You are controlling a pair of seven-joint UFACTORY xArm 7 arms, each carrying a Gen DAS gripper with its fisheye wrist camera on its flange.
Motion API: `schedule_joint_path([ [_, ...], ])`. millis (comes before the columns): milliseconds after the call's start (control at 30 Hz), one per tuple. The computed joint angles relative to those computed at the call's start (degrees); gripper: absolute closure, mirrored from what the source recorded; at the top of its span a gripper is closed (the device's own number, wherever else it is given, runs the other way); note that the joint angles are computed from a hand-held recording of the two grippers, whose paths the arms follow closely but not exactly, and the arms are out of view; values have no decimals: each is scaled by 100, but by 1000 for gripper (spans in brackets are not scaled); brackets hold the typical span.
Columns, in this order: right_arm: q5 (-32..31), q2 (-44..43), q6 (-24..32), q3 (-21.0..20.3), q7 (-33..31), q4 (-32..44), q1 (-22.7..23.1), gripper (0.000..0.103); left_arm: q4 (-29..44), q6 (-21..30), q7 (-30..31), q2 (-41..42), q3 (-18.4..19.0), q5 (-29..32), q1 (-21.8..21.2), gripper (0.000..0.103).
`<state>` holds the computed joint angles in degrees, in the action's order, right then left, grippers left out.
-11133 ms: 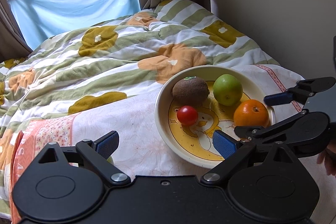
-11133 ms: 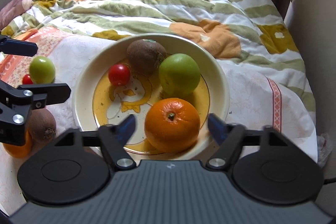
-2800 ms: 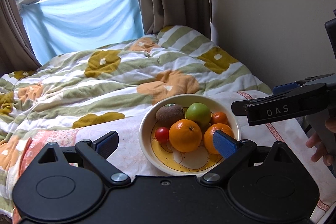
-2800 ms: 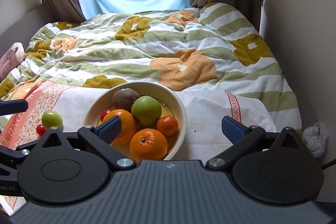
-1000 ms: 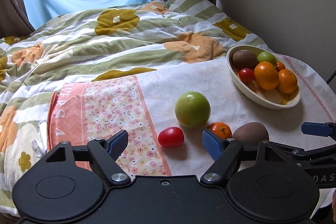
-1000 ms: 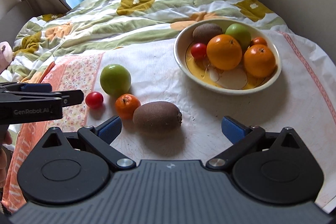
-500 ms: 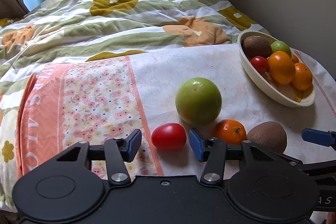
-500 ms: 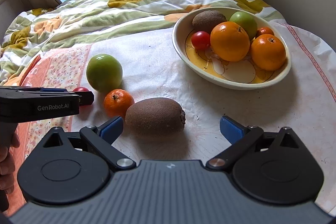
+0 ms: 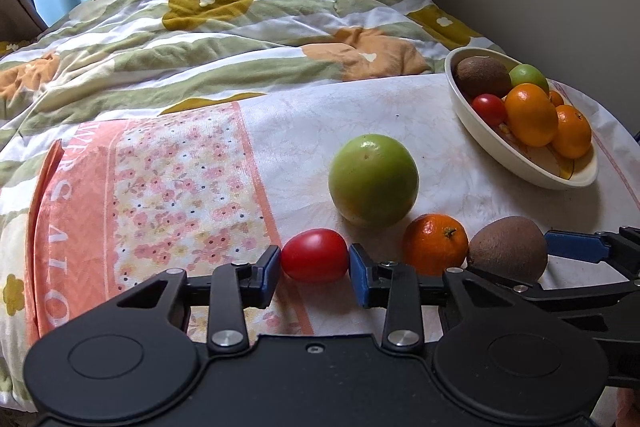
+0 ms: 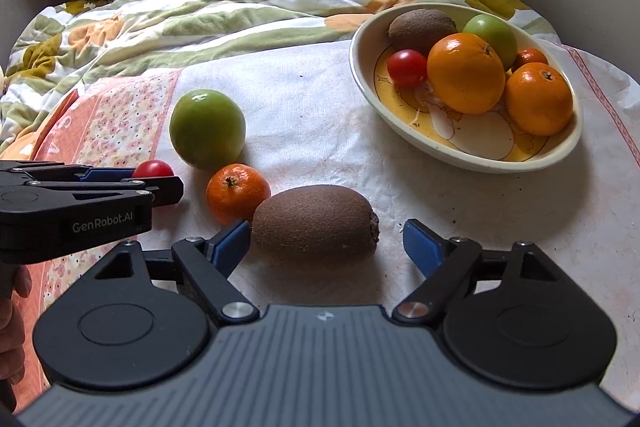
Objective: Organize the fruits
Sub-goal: 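Grasp the red cherry tomato with the left tool while the right tool grasps the brown kiwi, then carry the tomato and kiwi into the duck bowl and open both tools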
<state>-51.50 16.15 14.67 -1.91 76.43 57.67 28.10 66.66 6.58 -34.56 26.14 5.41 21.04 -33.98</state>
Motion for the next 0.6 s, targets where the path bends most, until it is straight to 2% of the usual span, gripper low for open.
schedule_joint_path([
  [233, 88, 120, -80, -41, -149, 100, 32, 7, -190, -18, -127, -155, 137, 116, -98, 63],
  [433, 216, 148, -157, -88, -312, 103, 84, 18, -385, -64, -419, -317, 318, 401, -244, 63],
  [600, 211, 135, -181, -125, -389, 80, 104, 20, -515, -119, -690, -444, 439, 667, -335, 63],
])
